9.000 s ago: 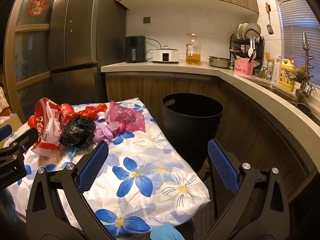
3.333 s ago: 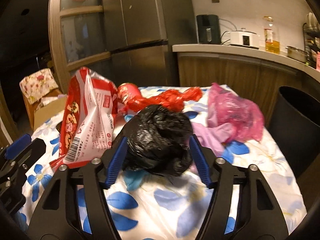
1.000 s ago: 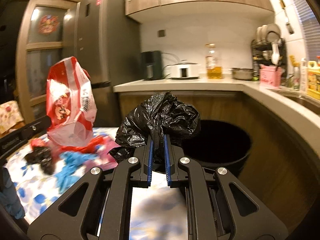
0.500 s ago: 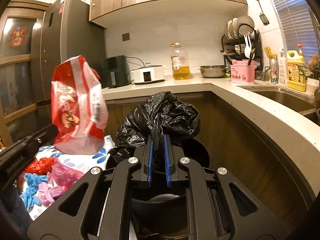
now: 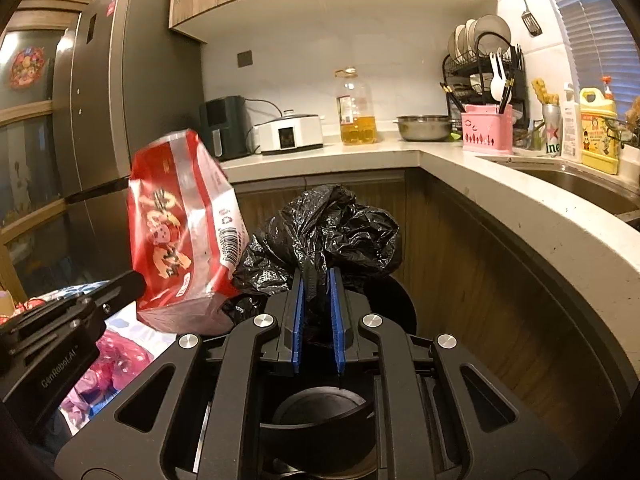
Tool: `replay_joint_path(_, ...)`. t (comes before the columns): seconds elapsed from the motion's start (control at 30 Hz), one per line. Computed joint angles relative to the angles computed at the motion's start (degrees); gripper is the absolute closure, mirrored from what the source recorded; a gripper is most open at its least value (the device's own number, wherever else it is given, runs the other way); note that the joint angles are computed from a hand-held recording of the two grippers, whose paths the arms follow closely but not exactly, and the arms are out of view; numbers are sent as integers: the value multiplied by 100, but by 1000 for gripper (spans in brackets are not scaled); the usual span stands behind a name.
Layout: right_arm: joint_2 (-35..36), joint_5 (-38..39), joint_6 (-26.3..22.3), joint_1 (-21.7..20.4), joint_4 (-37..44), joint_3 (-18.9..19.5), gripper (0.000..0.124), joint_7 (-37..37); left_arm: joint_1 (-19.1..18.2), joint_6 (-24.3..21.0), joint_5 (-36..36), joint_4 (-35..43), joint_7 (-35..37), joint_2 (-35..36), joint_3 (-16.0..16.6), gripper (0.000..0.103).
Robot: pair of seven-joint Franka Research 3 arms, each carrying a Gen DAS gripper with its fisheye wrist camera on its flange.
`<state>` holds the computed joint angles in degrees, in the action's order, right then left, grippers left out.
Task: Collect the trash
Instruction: 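Carry both bags over the black bin and open both tools to drop them, then move both open tools back over the table of trash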
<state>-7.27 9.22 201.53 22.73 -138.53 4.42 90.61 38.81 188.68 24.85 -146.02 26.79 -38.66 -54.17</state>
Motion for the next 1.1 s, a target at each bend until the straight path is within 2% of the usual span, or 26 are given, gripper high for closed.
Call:
replay_joint_path(0.07,48,-167,-56,40,64,-109,102,131,55,43,0,-2,7,57,-44,102)
replay_joint_path(0.17,103,-124,-95,-22,96,-74,94,110,43,24,9,15,71,187,-51,98)
replay_joint_path(0.27,101,-241,-128,-1,76,-154,88,294,20,-1,-12,-31,76,221,-39,82)
replay_joint_path(0.37,35,-39,-82,-84,-17,-22,79,166,-64,-19,-88,-142,-15,133,38,66)
replay_joint_path(0.43,-12,208,-65,-148,-68,119,69,-20,-148,-116,-118,-223,-98,-20,96,48)
replay_joint_path(0.63,-292,656,-41,-111,-321,273,49,-223,-600,-661,25,-542,-480,-661,374,23)
replay_joint_path(0.73,-488,615,-16,35,-512,196,43,-150,-918,-929,123,-760,-756,-1005,580,18)
replay_joint_path(0.9,-812,1387,165,-259,-790,891,39,-728,-1447,-1312,383,-1058,-1051,-1487,941,15)
replay_joint_path(1.1,-1122,2153,338,-291,-1011,1350,37,-1116,-2076,-1869,685,-1352,-1350,-1985,1338,7)
